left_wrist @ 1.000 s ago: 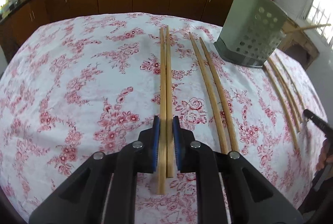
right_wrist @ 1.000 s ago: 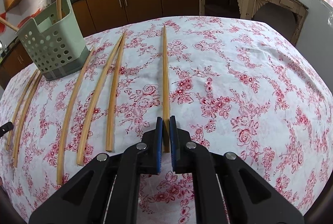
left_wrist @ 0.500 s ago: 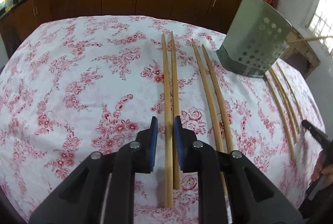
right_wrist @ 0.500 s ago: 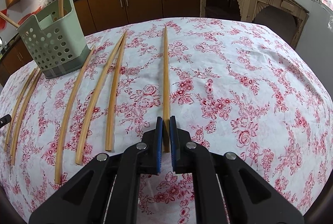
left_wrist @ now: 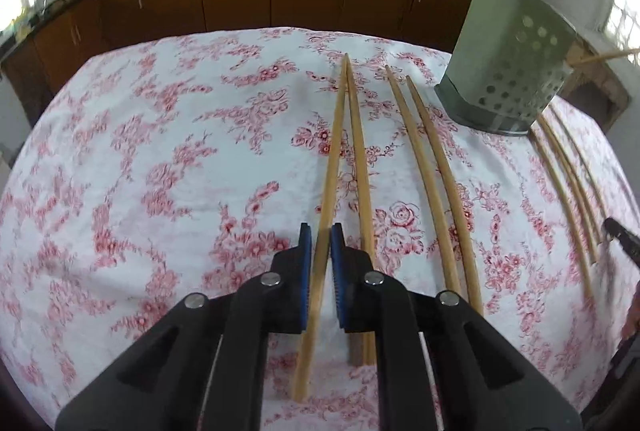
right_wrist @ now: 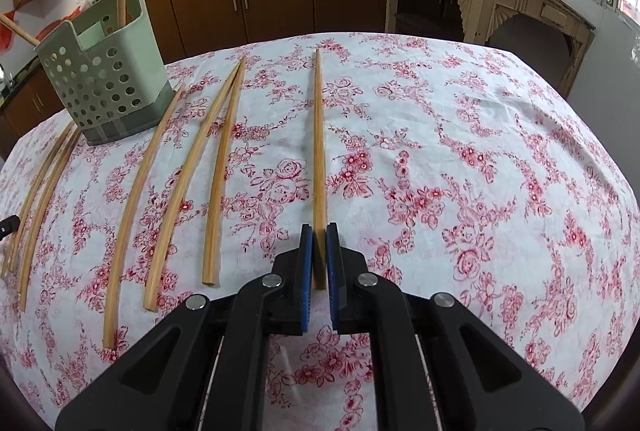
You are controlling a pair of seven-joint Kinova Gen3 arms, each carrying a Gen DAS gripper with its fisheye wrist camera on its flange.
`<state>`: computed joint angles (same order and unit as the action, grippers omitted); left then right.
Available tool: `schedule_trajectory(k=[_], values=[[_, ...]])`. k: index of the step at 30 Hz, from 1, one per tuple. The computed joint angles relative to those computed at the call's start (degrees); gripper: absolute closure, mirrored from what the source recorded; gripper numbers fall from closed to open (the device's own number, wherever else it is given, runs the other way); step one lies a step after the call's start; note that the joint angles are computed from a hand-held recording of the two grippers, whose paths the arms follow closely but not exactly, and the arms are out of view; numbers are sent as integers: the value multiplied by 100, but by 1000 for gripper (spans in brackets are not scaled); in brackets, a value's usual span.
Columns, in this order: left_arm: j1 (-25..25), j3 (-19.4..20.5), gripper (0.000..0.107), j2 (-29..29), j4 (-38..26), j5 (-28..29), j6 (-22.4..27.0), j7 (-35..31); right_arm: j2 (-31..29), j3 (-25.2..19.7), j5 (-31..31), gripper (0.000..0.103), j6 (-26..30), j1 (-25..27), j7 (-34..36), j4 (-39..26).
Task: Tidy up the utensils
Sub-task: 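Lift both held chopsticks and carry them over the green holder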
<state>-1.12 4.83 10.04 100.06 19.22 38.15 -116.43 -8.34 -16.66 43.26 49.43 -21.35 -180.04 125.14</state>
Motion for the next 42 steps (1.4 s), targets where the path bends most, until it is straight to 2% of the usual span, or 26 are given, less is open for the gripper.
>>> schedule_trajectory(k=[3, 6, 11, 13, 15, 18, 22, 27, 33, 42], values=[[-45, 43, 89, -167, 280, 200, -170, -274, -35, -47, 37, 95, 6, -6, -99, 53], [3, 30, 89, -326, 533, 277, -375, -381, -25, -80, 86, 95, 48, -21, -168, 63], [-76, -36, 89, -526, 846, 739, -504, -830, -42, -78, 87, 95, 3, -33, -248, 88], [-168, -51, 90, -545, 865, 952, -419, -972, -43, -79, 87, 95, 14, -35, -242, 90], [-69, -121, 97, -544, 869, 863, -464, -828, -60, -54, 71, 95, -3, -23, -192, 93], [-10, -134, 99, -560, 872, 684, -493, -703, -82, -66, 77, 96, -38, -7, -226, 115], [-77, -178, 100, -487, 626, 642, -32, -699, -239, -187, 123, 96, -51, -5, -359, 209], [-225, -228, 100, -573, 554, 907, 227, -993, -469, -459, 300, 96, 171, -6, -656, 244], [-330, -387, 100, -885, 492, 1424, 341, -1389, -738, -709, 518, 96, 370, 57, -898, 269], [-250, -688, 100, -1344, 518, 2361, 191, -2012, -909, -1174, 1084, 96, 921, 107, -1320, 145]])
